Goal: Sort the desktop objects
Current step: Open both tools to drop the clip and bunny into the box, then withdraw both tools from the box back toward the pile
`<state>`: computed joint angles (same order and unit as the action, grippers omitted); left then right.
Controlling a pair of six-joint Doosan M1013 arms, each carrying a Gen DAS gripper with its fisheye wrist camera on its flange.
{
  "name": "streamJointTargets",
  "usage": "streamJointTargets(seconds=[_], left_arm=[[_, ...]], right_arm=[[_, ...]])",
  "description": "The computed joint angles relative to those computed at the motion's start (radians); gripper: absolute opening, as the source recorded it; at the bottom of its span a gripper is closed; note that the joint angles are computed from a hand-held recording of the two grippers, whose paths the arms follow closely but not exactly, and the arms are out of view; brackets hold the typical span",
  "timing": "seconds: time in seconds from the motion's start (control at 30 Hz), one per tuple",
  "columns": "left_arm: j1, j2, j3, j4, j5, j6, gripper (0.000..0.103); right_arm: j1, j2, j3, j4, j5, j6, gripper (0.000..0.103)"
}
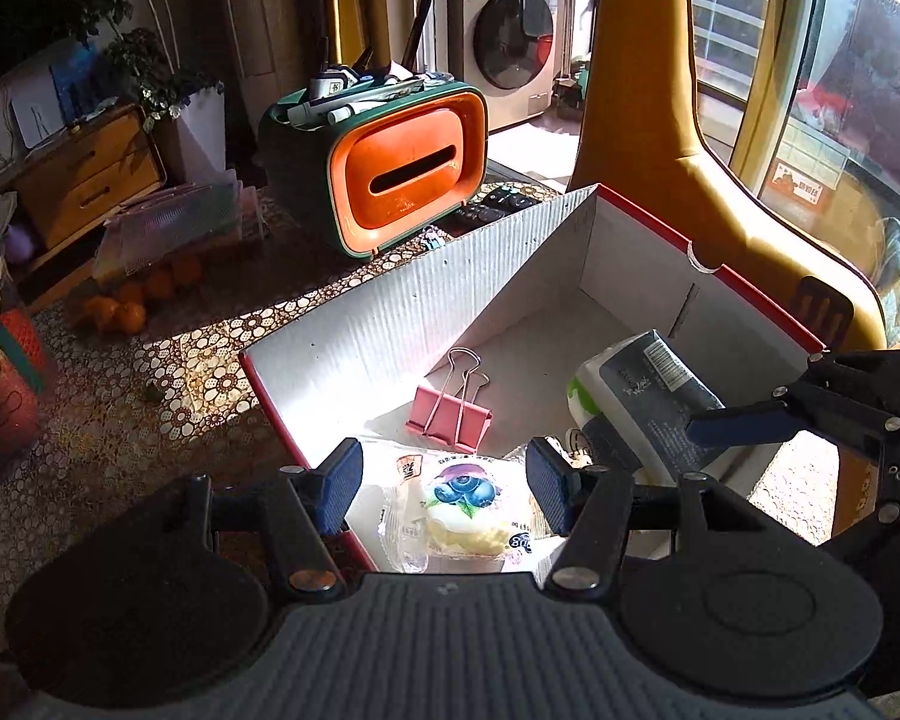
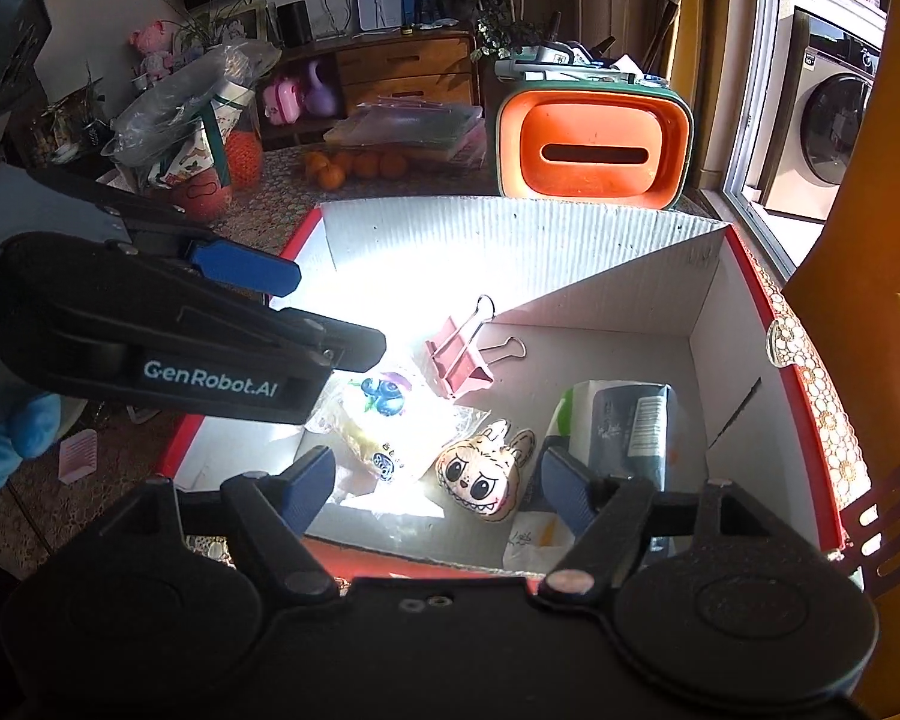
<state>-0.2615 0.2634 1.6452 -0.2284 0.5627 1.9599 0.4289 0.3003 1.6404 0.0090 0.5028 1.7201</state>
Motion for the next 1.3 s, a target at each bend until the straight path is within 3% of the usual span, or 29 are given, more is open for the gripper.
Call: streamJointTargets(seconds=[0.6, 1.0, 1.3], left_arm=[[0.081, -0.15, 0.151, -0.165, -0.081, 0.167, 0.059], [0.174, -0.247, 0.267, -0.283, -0.134, 0.307, 0.059], [0.256, -0.305, 0.348, -0.466, -0.167, 0.483, 0.059]], right_arm=[[0.063, -0.053, 0.033, -0.097, -0.068, 0.177, 0.086], [0.125, -0.056, 0.024, -0.168, -0.1, 0.291, 0.088], [0.17, -0.038, 0.006, -0.204, -0.105, 0.337, 0.089]])
